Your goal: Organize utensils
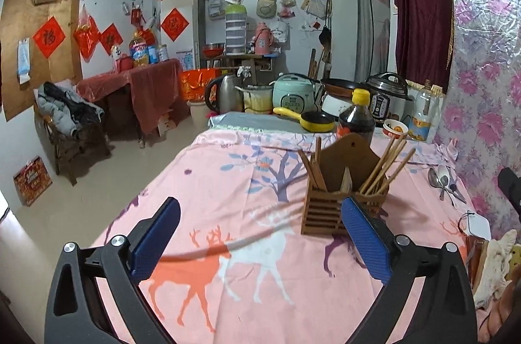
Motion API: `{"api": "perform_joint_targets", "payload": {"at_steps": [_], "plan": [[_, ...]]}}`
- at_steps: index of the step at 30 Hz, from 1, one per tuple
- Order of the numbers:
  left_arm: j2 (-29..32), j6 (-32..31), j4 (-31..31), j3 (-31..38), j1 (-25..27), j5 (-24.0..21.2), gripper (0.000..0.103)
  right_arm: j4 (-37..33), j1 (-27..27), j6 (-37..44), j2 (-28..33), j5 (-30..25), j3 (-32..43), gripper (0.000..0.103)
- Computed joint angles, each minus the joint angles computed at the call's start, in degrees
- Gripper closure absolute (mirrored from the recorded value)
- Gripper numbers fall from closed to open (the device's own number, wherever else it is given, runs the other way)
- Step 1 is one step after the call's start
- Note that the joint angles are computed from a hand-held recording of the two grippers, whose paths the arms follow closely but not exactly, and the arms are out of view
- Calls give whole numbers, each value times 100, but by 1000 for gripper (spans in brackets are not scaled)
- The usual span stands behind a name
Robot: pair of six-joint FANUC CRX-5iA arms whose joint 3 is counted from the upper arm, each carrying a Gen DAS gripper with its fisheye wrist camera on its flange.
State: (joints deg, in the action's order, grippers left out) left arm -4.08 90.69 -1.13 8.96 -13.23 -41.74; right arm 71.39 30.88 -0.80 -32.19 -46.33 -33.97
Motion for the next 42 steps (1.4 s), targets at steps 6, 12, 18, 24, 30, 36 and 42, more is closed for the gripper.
{"api": "perform_joint_targets", "payload": {"at_steps": [6,12,18,24,30,36,42], "plan": [[-297,17,-119,-435,-47,210,6,-237,291,-30,-147,-261,-209,7],[-396,162,-425,-628,-134,426,6,-189,308,-213,-104,-231,-310,7],[-373,119,-319,-735,-89,638,6,-70,299,-139,-11,-159,-315,7],[-273,251,-525,-712,-131,740,6,-7,203,2,167,0,-241,7],[-221,173,-364,-744,-87,655,6,17,230,36,198,38,-317,7],[-241,237,-420,-770,-122,595,6,-121,248,103,144,24,-404,7],[-244,306,-530,-737,-187,539,6,-130,243,112,47,110,-477,7]]}}
